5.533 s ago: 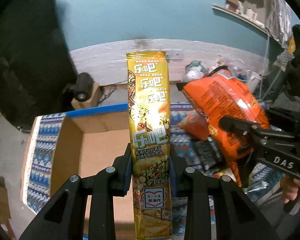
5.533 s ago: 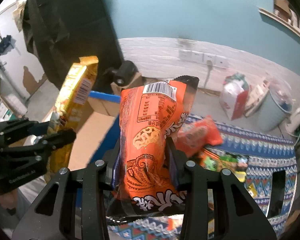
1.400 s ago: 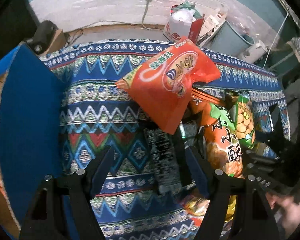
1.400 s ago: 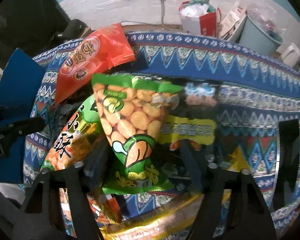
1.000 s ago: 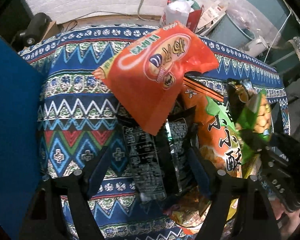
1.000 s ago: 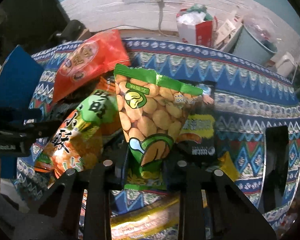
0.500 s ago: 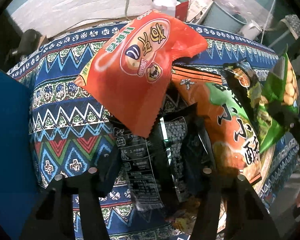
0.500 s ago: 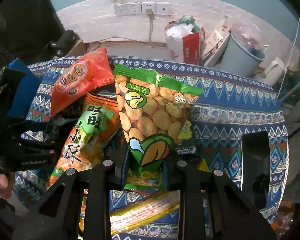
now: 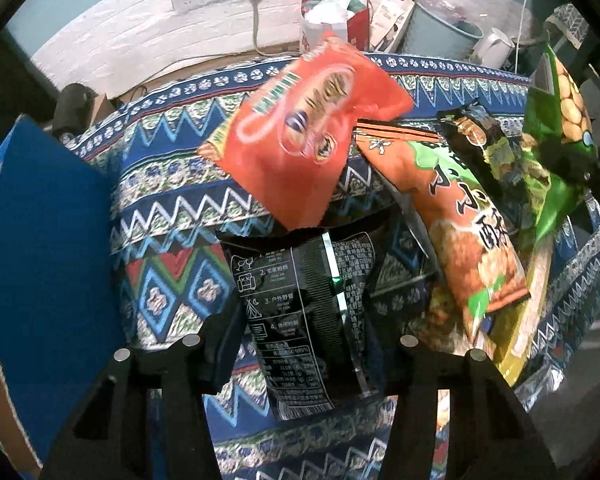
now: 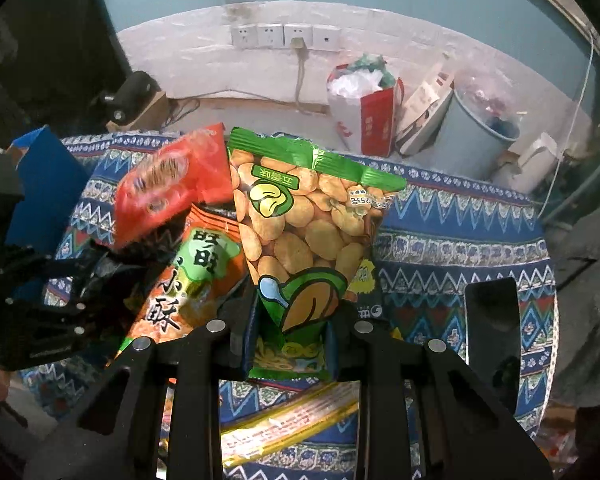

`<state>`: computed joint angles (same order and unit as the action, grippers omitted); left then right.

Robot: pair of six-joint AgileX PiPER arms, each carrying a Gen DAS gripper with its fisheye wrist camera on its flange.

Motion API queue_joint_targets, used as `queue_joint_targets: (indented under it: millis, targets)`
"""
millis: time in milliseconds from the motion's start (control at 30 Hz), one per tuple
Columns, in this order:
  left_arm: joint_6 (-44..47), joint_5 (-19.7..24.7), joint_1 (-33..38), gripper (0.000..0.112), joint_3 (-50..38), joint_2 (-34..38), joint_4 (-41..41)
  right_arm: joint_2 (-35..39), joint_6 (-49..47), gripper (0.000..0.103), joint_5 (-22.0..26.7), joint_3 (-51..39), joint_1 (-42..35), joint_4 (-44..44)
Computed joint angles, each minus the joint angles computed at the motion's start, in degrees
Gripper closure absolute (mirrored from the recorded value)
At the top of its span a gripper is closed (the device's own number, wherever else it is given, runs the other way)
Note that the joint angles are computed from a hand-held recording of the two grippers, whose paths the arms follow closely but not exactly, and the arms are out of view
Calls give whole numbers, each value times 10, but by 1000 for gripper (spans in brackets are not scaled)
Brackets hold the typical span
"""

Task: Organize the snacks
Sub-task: 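Grasp the black bag with the left tool while the right tool grasps the green peanut bag, then carry the black bag and green peanut bag over the box with both tools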

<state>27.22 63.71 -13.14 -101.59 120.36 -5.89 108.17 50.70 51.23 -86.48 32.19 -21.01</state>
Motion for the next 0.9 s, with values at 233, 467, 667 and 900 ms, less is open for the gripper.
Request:
queue_joint_targets:
  millis: [233,467,667,900]
  targets:
    - [36,-12,29,59,29,-44,-20,1,10,78,19,-30,18,-17]
    - [86,-25,64,59,53,-103,-49,16,9,78,43,-82,42,-31]
    - [118,-32,84,58,54,-133,-68,31,3,79,64,-128,59,-39]
    - [139,-25,114,59,28,-146,-90,46,-5,79,84,-183,81,-45]
